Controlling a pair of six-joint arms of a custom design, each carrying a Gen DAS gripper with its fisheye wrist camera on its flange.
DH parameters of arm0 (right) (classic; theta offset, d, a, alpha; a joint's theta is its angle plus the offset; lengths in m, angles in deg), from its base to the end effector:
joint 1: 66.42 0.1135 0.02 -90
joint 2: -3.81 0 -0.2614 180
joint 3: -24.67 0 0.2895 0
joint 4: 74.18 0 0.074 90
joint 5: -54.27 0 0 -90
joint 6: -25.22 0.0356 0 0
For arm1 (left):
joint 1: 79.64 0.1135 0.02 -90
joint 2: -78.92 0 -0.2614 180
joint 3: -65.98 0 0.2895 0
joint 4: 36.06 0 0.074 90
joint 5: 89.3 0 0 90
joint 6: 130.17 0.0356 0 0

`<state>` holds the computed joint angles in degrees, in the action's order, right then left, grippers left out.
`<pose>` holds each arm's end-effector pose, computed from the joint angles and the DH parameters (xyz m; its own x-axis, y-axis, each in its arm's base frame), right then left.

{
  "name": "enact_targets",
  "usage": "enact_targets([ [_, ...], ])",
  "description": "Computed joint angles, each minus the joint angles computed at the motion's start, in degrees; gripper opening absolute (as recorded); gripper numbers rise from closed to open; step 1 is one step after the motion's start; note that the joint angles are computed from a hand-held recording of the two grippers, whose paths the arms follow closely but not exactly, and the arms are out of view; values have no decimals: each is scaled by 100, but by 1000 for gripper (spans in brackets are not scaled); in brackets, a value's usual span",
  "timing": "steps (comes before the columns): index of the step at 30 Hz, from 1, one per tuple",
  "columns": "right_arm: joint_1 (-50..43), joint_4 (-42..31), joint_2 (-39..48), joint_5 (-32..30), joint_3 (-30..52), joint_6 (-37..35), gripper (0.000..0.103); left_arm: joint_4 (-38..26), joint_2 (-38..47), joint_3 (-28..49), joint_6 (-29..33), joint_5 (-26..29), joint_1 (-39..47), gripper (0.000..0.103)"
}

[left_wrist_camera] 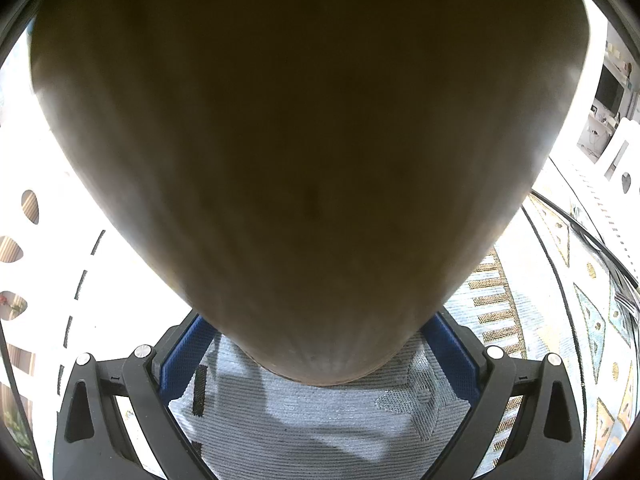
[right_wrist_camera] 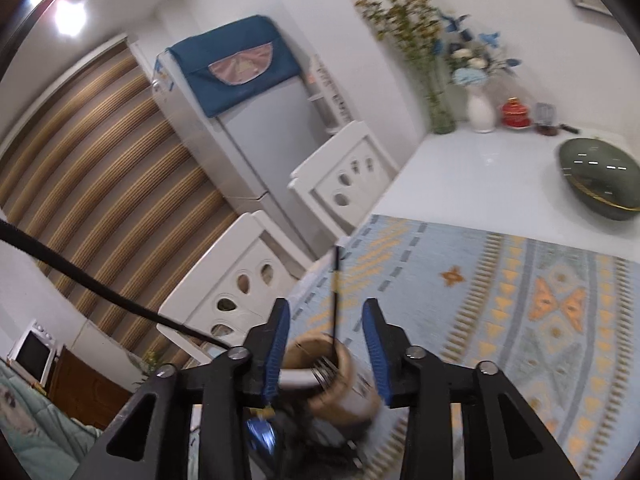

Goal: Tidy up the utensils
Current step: 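Move the open right tool back to the remaining spoons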

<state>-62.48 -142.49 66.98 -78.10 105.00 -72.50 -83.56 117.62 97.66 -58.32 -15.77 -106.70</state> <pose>0.2393 0.0405 0.3541 -0.7064 -0.1481 -0.6921 -0.5726 0.6944 0.4358 0.1525 -0.0666 0.1535 -0.7793 0.0627 -0.6235 0.0494 0.9980 0.0386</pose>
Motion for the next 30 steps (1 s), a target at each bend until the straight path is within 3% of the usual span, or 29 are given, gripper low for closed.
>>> enact_targets([
  [7, -2310, -1601, -432, -844, 506, -1158, 53, 12, -6, -10, 33, 21, 38, 100],
  [12, -3823, -2530, -124, -888, 800, -1974, 60, 5, -7, -5, 27, 16, 29, 100],
  [19, -4507, -2285, 353, 781, 293, -1456, 60, 10, -8, -9, 32, 21, 35, 100],
  [24, -4307, -1721, 775, 2320, -470, -1266, 60, 11, -7, -9, 29, 20, 33, 100],
  [27, -4263, -1352, 1138, 2780, -799, -1404, 49, 11, -7, -9, 29, 20, 33, 100],
  [30, -4222, -1042, 1582, 2829, -782, -1390, 49, 13, -6, -10, 29, 19, 33, 100],
])
